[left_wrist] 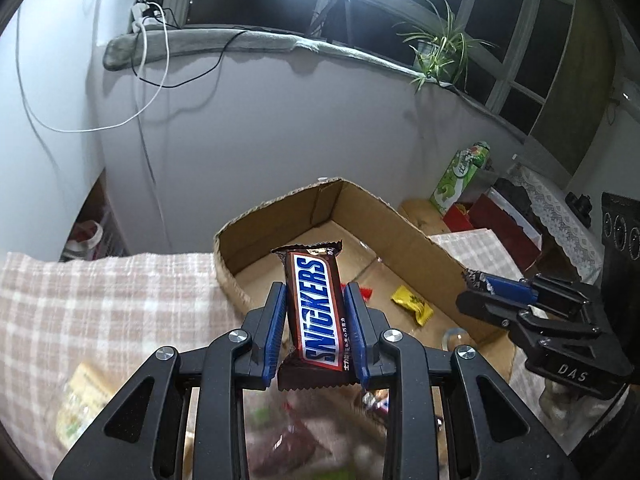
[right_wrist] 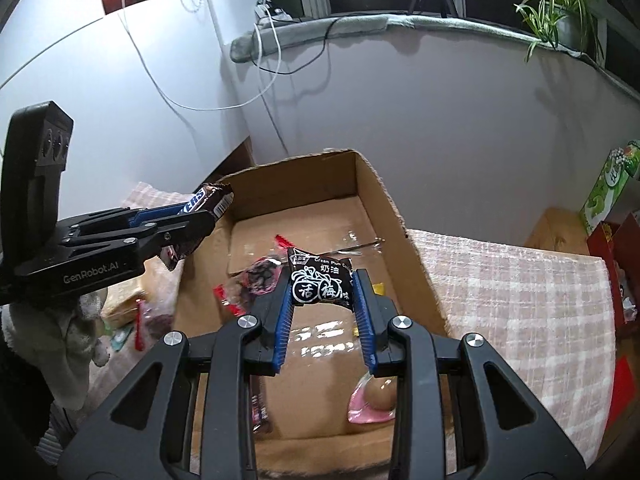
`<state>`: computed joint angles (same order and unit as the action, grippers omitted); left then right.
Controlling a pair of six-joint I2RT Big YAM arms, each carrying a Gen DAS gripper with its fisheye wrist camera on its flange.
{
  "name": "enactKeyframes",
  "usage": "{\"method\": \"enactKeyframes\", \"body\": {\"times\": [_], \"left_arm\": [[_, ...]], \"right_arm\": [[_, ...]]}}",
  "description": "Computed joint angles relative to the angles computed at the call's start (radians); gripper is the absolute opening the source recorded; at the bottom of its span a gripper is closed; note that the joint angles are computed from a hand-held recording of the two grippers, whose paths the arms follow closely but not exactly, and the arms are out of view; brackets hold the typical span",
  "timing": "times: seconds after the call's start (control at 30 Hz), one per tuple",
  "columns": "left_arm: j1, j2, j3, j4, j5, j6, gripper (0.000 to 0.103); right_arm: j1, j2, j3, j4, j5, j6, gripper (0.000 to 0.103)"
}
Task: Organize snacks
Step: 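Lower both held snacks into the box and open both tools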
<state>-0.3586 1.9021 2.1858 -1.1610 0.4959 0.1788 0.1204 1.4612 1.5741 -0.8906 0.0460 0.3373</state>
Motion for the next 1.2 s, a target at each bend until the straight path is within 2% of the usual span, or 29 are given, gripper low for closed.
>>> {"method": "enactKeyframes", "body": {"times": [0.13,0.17,0.23,0.33,0.37,0.4,0.43,0.5,0.87,1.2], "left_arm": [[-0.016,0.032,0.042,-0.019,-0.021,0.007,0.028],[-0.018,0.036,0.045,-0.019,-0.024,0.007,0.028],[-0.022,0.044,0.052,-0.021,-0.028,0.003,0.028],[-0.027,0.054,0.063,-0.029,-0.034,0.002,0.029],[-0.03,0.056,0.064,-0.029,-0.041,-0.002,0.031],[-0.03,0.058,0.067,-0.029,-0.046,-0.005,0.038],[-0.03,0.056,0.064,-0.023,-0.048,-0.012,0.051],[-0.03,0.055,0.063,-0.015,-0.055,-0.025,0.062],[-0.027,0.042,0.055,-0.009,-0.048,-0.024,0.062],[-0.007,-0.024,-0.016,0.01,-0.014,-0.021,0.062]], "right_arm": [[-0.008,0.012,0.001,0.0,0.0,-0.009,0.032],[-0.008,0.012,-0.001,0.001,0.003,-0.011,0.037],[-0.008,0.012,-0.002,0.002,0.011,-0.016,0.057],[-0.007,0.007,-0.006,0.011,0.02,-0.029,0.075],[-0.006,0.006,-0.007,0.011,0.022,-0.034,0.081],[-0.004,0.005,-0.007,0.011,0.026,-0.038,0.085],[-0.003,0.003,-0.009,0.011,0.031,-0.043,0.085],[-0.002,0.005,-0.005,0.001,0.036,-0.049,0.085],[0.012,-0.009,-0.004,-0.01,0.048,-0.036,0.085],[0.074,-0.064,-0.02,-0.022,0.083,-0.022,0.086]]}}
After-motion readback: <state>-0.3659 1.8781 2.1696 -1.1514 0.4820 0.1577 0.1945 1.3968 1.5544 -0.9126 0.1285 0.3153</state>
